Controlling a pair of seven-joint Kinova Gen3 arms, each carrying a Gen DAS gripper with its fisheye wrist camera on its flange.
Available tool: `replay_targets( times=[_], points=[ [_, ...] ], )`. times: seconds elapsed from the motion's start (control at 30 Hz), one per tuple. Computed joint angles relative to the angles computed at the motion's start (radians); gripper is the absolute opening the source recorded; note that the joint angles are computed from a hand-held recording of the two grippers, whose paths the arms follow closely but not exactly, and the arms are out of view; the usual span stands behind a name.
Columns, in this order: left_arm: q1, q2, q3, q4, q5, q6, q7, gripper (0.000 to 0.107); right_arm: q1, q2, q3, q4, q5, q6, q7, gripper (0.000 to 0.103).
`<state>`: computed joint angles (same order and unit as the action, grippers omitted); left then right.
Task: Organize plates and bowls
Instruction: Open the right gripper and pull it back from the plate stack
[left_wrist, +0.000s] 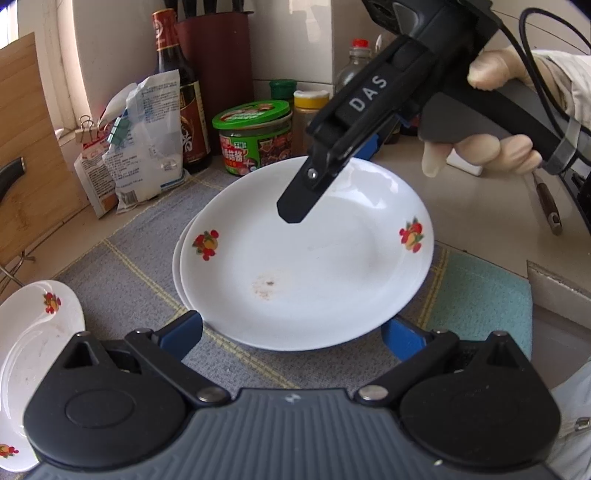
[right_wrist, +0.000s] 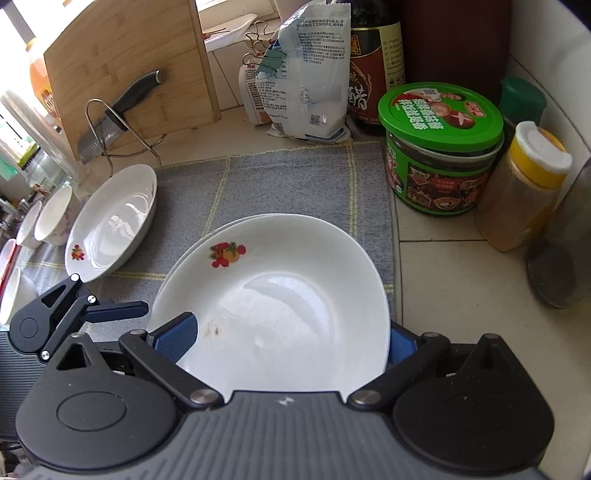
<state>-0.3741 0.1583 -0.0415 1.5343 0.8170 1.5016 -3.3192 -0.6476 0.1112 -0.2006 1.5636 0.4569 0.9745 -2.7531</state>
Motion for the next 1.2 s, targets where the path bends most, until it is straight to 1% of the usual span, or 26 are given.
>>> replay_targets(
  times=[0.2,0.33,0.43,0.5,0.6,0.67,0.8,0.93,1.03,1.1,1.2],
  points=[
    [0.000,-0.015,-0.006,0.030,0.009,-0.019,-0.018,0.102,-0.037,0.023,-0.004,-0.039,0.046,0.087,-0.020,0.103],
    [-0.001,-0.022,-0.013,0.044,0.012,-0.025,-0.019,0.102,-0.053,0.025,-0.004,-0.041,0.061,0.108,-0.039,0.103],
    [-0.012,-0.027,-0.023,0.053,0.031,-0.017,-0.026,0.102,-0.073,0.024,-0.010,-0.039,0.096,0.118,-0.046,0.103],
    [-0.023,-0.033,-0.031,0.057,0.051,-0.012,-0.019,0.102,-0.100,0.037,-0.017,-0.060,0.138,0.157,-0.052,0.103],
    [-0.052,-0.049,-0.053,0.071,0.103,-0.005,-0.019,0.102,-0.158,0.062,-0.024,-0.088,0.231,0.215,-0.061,0.103],
    [-0.064,-0.065,-0.068,0.082,0.127,-0.021,0.003,0.102,-0.194,0.079,-0.025,-0.106,0.279,0.244,-0.057,0.103],
    [-0.072,-0.106,-0.098,0.105,0.143,-0.111,0.093,0.102,-0.240,0.105,-0.018,-0.134,0.324,0.253,-0.039,0.103],
    [-0.077,-0.149,-0.128,0.141,0.141,-0.231,0.180,0.102,-0.265,0.120,-0.009,-0.143,0.341,0.216,-0.032,0.103],
    [-0.084,-0.158,-0.151,0.143,0.118,-0.275,0.258,0.102,-0.262,0.125,-0.003,-0.144,0.323,0.160,-0.010,0.103],
    [-0.085,-0.168,-0.159,0.155,0.094,-0.325,0.295,0.102,-0.253,0.128,0.000,-0.144,0.303,0.118,0.020,0.103],
    [-0.069,-0.191,-0.155,0.176,0.017,-0.425,0.360,0.102,-0.243,0.137,0.007,-0.150,0.280,0.064,0.068,0.103]
  ],
)
